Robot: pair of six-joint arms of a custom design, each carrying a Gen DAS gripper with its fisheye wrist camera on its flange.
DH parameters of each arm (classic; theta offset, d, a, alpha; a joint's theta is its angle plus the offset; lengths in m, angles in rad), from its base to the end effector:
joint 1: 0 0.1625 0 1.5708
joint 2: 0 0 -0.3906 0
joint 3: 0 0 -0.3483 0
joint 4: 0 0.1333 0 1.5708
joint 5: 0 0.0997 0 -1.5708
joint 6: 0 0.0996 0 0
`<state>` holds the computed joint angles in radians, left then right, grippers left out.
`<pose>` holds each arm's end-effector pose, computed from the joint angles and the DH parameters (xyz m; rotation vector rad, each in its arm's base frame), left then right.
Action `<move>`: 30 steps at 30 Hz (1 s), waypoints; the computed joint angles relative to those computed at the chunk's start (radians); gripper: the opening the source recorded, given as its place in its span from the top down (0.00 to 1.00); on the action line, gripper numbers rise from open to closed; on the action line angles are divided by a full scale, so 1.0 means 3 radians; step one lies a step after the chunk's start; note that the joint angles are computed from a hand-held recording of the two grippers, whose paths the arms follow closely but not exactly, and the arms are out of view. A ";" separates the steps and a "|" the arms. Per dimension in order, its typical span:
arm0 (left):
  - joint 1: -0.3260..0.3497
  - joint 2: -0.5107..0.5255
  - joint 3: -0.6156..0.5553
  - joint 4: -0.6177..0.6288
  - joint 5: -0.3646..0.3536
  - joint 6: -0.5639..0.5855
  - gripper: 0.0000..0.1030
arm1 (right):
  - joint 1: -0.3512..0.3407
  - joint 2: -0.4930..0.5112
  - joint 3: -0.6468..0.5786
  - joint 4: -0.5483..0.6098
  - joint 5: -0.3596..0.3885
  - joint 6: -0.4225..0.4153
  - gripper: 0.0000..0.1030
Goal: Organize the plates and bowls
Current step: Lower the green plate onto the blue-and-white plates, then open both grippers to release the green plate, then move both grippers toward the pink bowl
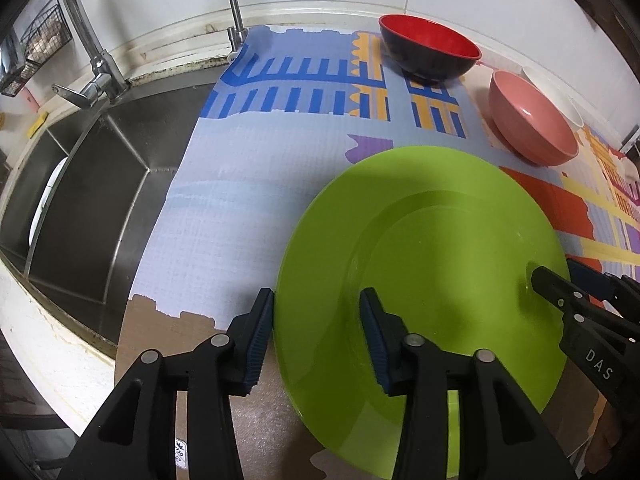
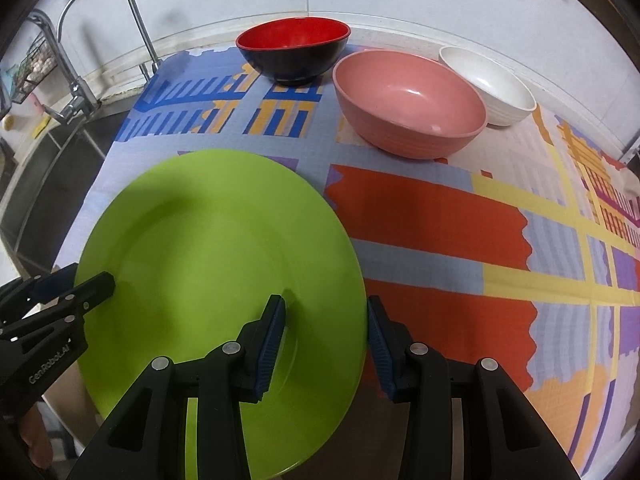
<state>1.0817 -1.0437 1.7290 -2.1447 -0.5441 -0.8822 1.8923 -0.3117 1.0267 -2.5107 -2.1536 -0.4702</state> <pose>-0.0700 -0.5966 0.2173 -0.3601 2.1611 -0.6872 0.3116 -0.6873 -0.0049 0.8985 -2.3728 0.2291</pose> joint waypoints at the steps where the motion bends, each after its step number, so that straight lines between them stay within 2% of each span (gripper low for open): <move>1: -0.0001 0.0001 -0.0005 -0.0003 -0.0007 0.0004 0.53 | -0.0002 0.0006 -0.0018 0.0022 0.0006 0.0005 0.59; 4: -0.0029 -0.0002 -0.0013 0.0045 0.0047 -0.0045 0.47 | -0.0011 -0.0002 -0.0043 0.0061 0.0031 0.0015 0.56; 6: -0.0050 -0.0005 -0.0030 0.0092 0.0076 -0.0075 0.45 | -0.0009 -0.0020 -0.0019 -0.0009 0.0037 -0.0025 0.48; 13: -0.0149 0.0018 -0.0109 0.0075 0.0168 -0.0021 0.35 | -0.0009 -0.0095 -0.0011 -0.0039 0.0142 -0.0062 0.48; 16: -0.0194 0.0056 -0.0157 0.0007 0.0230 0.0057 0.26 | -0.0012 -0.0119 -0.0029 -0.0033 0.0182 -0.0066 0.48; 17: -0.0210 0.0080 -0.0188 -0.0021 0.0248 0.0106 0.25 | -0.0014 -0.0138 -0.0027 -0.0049 0.0198 -0.0077 0.47; 20: -0.0238 0.0143 -0.0271 -0.0086 0.0292 0.0234 0.22 | -0.0023 -0.0187 -0.0002 -0.0154 0.0237 -0.0114 0.38; 30: -0.0295 0.0501 -0.0695 -0.0565 0.0367 0.0966 0.22 | -0.0077 -0.0211 -0.0241 -0.0257 0.0290 -0.0199 0.38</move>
